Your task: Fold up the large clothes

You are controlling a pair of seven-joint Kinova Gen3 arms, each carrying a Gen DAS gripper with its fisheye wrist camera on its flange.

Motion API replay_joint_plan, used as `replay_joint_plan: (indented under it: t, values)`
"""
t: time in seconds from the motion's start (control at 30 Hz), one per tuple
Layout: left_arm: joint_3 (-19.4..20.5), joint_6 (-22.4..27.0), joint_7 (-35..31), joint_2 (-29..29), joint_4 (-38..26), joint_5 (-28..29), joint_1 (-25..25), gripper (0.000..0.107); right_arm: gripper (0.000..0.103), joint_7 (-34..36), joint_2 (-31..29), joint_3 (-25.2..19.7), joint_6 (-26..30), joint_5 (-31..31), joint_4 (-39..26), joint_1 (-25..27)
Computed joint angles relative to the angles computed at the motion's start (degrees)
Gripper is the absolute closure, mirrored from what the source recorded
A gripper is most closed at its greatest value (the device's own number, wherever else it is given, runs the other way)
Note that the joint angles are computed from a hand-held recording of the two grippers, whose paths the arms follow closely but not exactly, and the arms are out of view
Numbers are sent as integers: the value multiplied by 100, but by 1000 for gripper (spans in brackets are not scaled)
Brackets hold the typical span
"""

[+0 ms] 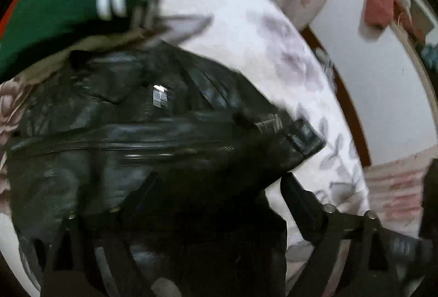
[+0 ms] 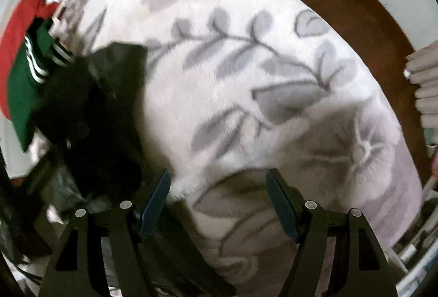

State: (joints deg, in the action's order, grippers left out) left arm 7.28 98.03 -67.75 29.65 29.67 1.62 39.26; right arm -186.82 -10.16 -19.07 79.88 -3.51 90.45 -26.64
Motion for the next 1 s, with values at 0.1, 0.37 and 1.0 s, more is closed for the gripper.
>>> replay_joint_plan:
  t: [0.1, 0.37, 1.0]
  values:
    - [-46, 273, 151, -165, -270, -144, -289, 19, 29, 284, -76, 198, -339, -69, 5, 129]
    - [-872, 160, 58, -965, 1589, -1864, -752, 19, 29, 1455, 1040, 609, -1193, -625, -577, 163]
    - [-302, -666, 412, -1231, 3078, -1884, -1561, 5, 49, 2991, 1953, 214, -536, -1451, -1012, -6]
